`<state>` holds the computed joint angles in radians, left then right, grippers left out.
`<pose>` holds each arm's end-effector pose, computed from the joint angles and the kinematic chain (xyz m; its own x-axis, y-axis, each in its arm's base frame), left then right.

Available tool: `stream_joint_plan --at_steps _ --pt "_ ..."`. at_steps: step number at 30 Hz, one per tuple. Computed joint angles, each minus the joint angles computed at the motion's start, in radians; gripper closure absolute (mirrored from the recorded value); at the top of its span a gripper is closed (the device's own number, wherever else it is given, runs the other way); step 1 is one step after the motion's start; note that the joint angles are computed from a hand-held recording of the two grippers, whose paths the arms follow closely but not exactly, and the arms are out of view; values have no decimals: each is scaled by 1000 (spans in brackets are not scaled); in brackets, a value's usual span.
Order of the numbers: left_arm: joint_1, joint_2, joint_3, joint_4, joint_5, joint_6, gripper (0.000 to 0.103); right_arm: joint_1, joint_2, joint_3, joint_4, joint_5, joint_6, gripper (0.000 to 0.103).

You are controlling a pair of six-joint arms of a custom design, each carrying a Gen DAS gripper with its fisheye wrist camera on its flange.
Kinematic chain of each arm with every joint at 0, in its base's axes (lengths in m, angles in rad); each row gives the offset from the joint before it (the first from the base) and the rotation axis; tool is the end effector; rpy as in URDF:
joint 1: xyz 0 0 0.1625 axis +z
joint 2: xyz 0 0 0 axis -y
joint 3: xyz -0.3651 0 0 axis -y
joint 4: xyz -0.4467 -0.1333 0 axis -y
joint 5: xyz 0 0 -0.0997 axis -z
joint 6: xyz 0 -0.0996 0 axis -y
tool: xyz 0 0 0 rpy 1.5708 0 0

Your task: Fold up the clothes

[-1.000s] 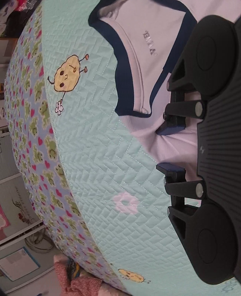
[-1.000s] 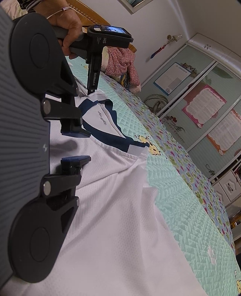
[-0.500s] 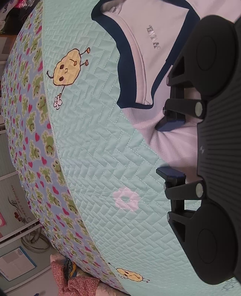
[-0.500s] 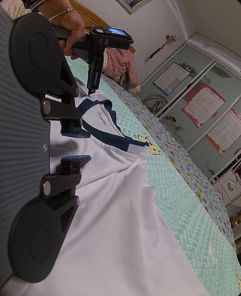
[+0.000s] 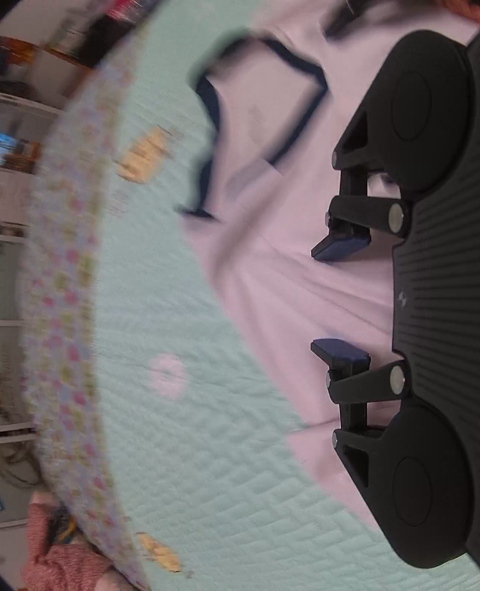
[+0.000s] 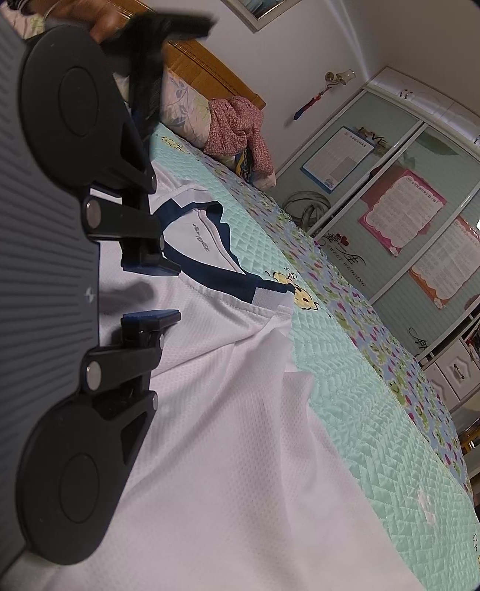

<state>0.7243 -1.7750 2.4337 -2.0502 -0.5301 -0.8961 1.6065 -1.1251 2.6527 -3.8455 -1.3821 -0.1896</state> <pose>-0.1306 -0.4083 0.1793 -0.7128 -0.2089 -0.6696 0.2887 0.7826 -0.5515 0.1632 -0.3107 0.0416 -0.9546 -0.2977 -0.0071 -0.2099 0.6894 -0.6933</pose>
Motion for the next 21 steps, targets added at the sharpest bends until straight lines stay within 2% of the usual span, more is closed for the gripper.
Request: stream_joint_plan --at_steps 5,6,8,10,12,13,17,19,21 --pt "76 132 -81 -76 60 65 44 -2 -1 1 -1 2 -1 84" --pt "88 145 -99 -58 82 41 40 -1 -2 1 0 2 0 84" --pt "110 165 -130 -26 128 -5 41 0 -1 1 -1 0 2 85" --pt "92 125 -102 -125 102 61 51 0 -1 3 -2 -1 1 85" --pt "74 83 -72 -238 70 135 51 1 -2 3 -4 -3 2 85" --pt "54 87 -65 -253 75 169 51 2 -2 4 -4 -4 2 85" --pt "-10 201 -99 -284 110 306 51 1 -1 5 -7 -2 2 85" --pt "-14 246 -106 -408 68 402 51 -1 -2 7 -8 0 2 85" --pt "19 291 -125 -432 36 420 49 -3 -3 8 -8 3 1 85"
